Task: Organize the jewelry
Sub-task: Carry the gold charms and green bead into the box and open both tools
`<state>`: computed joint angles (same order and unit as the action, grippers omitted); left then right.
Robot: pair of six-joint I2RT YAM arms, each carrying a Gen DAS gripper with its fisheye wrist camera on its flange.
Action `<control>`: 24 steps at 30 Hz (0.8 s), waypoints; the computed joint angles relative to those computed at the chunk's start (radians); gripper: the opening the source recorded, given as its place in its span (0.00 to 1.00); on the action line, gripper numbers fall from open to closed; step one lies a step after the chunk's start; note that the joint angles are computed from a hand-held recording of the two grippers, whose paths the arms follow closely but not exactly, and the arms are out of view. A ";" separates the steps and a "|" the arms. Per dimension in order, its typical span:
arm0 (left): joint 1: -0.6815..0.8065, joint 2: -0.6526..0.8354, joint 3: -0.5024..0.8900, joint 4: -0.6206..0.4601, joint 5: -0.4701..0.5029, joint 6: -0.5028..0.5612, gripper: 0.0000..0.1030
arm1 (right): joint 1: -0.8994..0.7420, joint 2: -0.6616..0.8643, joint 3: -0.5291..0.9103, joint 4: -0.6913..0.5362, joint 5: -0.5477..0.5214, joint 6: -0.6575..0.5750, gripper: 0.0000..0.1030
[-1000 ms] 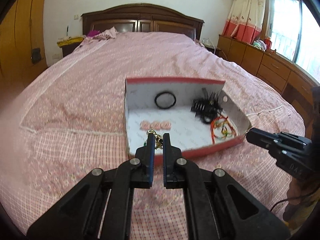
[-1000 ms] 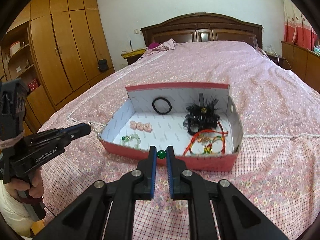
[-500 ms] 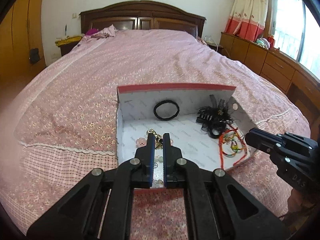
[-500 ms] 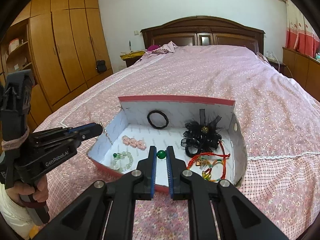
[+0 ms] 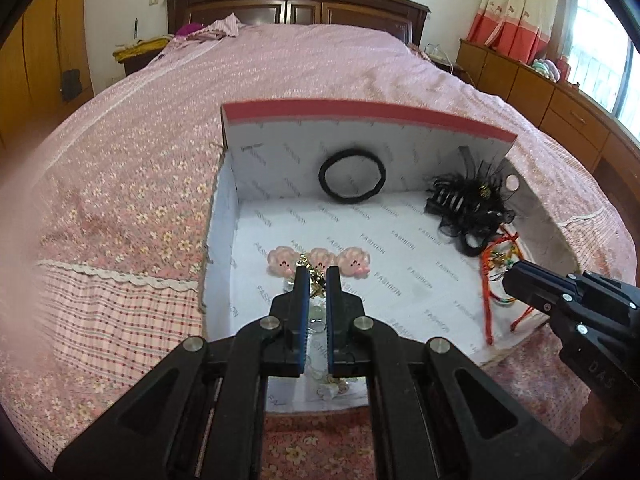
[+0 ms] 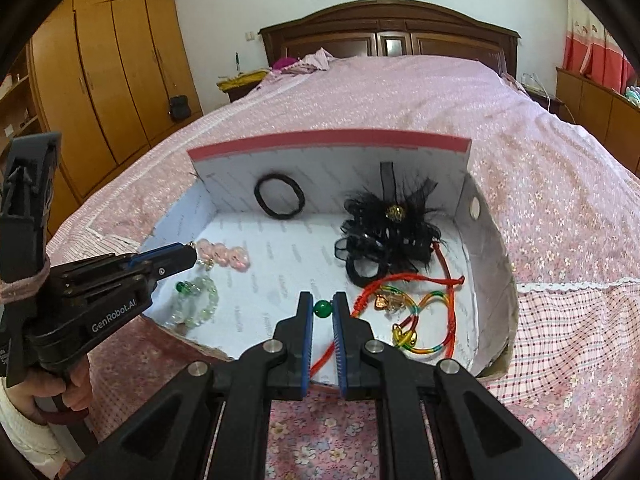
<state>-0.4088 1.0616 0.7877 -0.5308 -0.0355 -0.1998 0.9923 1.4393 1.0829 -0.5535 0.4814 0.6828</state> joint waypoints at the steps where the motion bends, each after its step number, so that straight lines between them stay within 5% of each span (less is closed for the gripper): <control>1: 0.000 0.006 -0.003 0.003 -0.001 -0.001 0.00 | -0.003 0.003 0.000 -0.001 -0.002 0.000 0.11; 24: -0.034 0.070 0.024 0.014 -0.034 -0.016 0.00 | -0.031 0.025 0.005 0.005 -0.021 0.000 0.11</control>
